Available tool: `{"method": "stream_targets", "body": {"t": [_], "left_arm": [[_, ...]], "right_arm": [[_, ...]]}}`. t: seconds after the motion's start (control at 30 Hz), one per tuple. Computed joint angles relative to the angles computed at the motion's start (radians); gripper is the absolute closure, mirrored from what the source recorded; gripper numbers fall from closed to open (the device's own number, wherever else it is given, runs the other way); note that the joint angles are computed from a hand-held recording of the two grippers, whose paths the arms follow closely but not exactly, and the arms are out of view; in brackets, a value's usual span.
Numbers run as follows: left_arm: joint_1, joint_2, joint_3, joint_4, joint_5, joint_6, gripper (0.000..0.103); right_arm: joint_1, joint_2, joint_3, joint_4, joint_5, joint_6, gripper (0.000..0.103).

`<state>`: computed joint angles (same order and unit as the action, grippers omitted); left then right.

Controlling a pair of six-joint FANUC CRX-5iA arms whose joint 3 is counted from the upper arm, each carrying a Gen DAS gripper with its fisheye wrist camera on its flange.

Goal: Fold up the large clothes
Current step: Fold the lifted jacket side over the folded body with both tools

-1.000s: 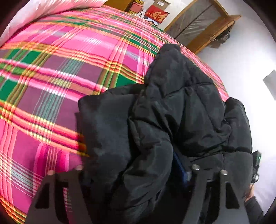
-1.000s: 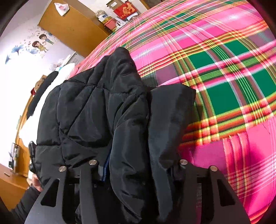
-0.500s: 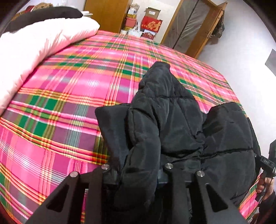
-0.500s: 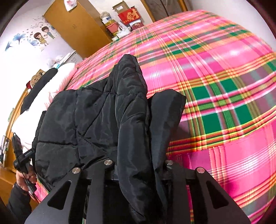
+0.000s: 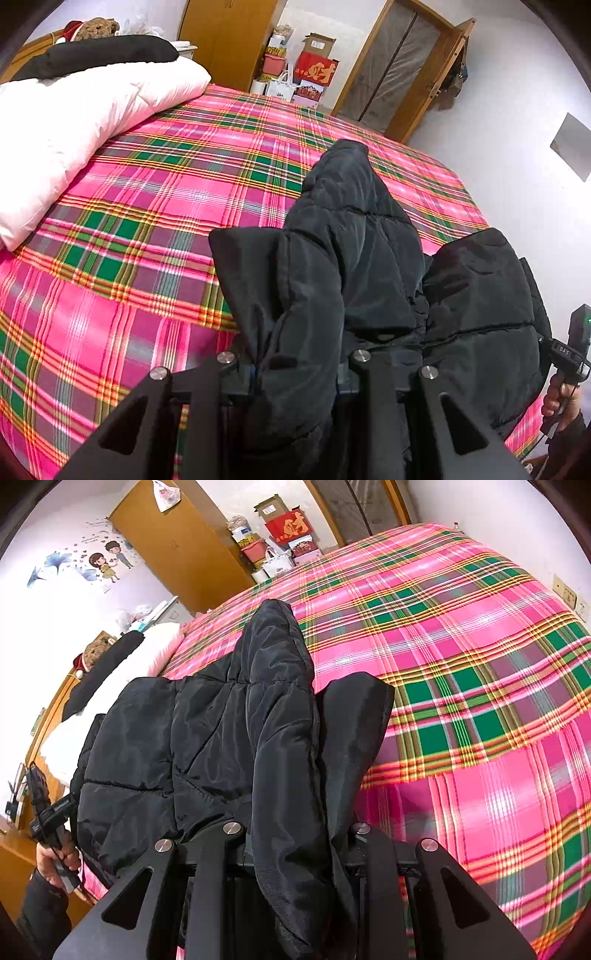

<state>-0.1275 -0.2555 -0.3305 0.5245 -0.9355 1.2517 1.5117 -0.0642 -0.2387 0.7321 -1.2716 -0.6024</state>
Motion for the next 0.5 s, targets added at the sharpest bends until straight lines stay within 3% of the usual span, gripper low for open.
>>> {"method": "stream_targets", "body": {"t": [0.5], "left_arm": [[0.306, -0.317, -0.19, 0.1, -0.227, -0.18, 0.076]], "right_arm": [[0.134, 0.121, 0.142, 0.026, -0.043, -0.063, 0.079]]}}
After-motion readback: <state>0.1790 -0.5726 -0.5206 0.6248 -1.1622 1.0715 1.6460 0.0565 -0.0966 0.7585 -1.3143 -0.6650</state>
